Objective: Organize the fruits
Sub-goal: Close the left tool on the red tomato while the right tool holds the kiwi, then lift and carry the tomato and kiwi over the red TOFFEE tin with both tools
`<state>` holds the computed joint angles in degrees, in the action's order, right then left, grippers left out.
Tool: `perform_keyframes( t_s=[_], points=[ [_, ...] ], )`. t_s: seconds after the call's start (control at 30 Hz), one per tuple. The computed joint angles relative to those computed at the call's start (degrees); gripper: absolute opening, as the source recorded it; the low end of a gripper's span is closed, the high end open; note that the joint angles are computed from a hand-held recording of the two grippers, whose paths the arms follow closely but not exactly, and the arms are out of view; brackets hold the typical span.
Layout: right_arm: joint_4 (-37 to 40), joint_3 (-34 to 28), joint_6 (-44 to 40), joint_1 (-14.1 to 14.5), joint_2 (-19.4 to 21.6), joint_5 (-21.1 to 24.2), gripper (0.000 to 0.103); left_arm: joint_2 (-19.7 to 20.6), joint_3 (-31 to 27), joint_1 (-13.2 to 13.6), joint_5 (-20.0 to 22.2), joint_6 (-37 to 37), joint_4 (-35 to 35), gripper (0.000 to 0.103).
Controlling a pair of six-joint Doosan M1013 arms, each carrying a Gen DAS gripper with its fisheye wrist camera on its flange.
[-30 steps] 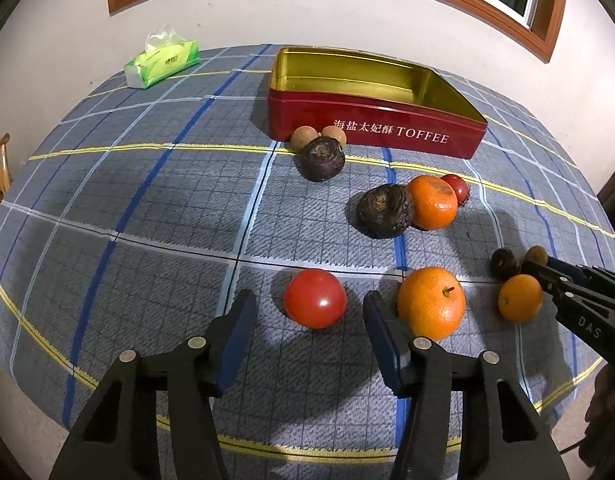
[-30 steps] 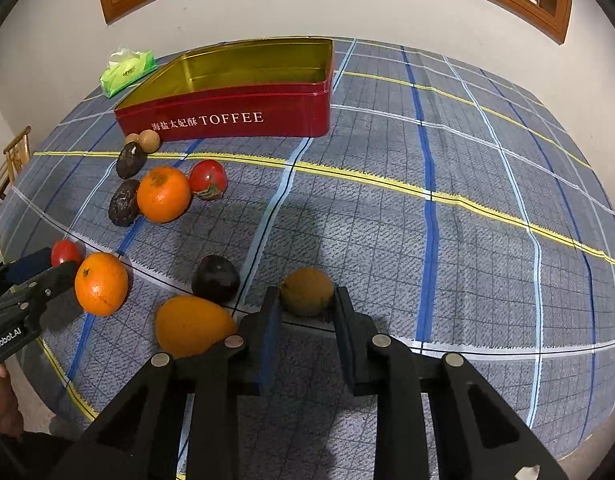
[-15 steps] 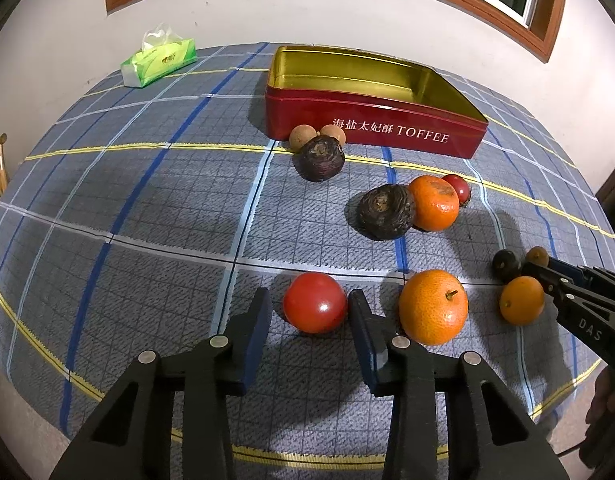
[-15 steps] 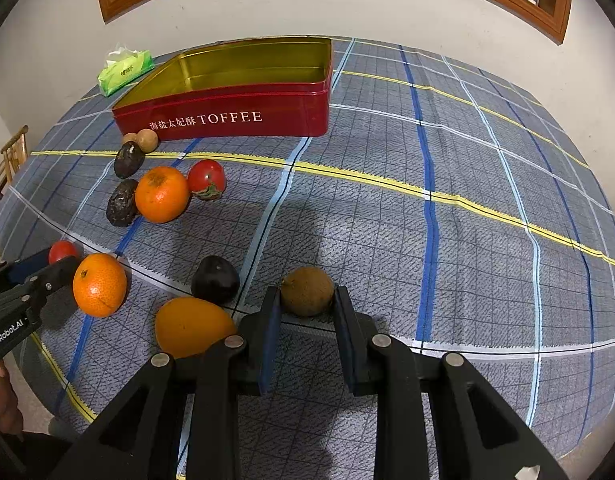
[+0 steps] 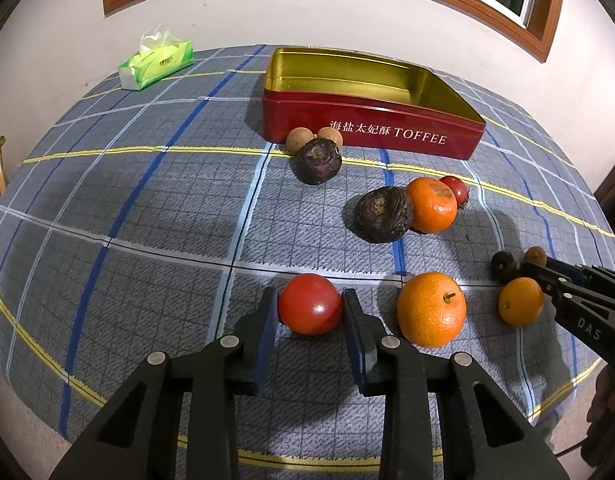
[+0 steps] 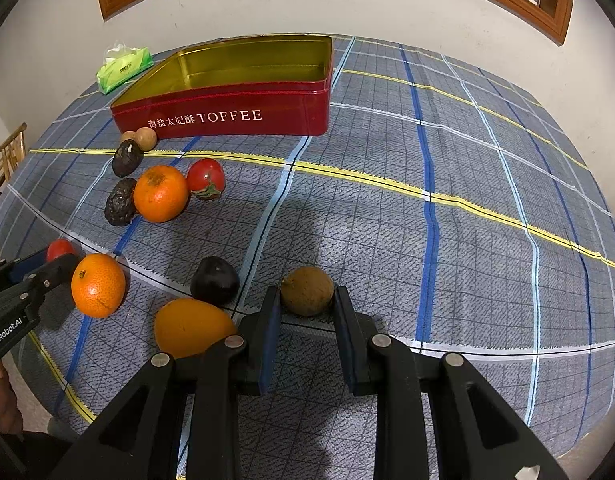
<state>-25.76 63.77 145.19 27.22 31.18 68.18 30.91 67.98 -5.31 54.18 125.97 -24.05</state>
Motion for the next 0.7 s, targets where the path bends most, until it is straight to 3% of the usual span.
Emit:
perform_keyframes(
  t_s=[0.7],
  points=[
    [0.58, -0.80, 0.36, -0.32, 0.17, 0.36, 0.024, 0.46, -1.04, 0.28, 0.48, 0.34, -0.88, 0.032]
  ],
)
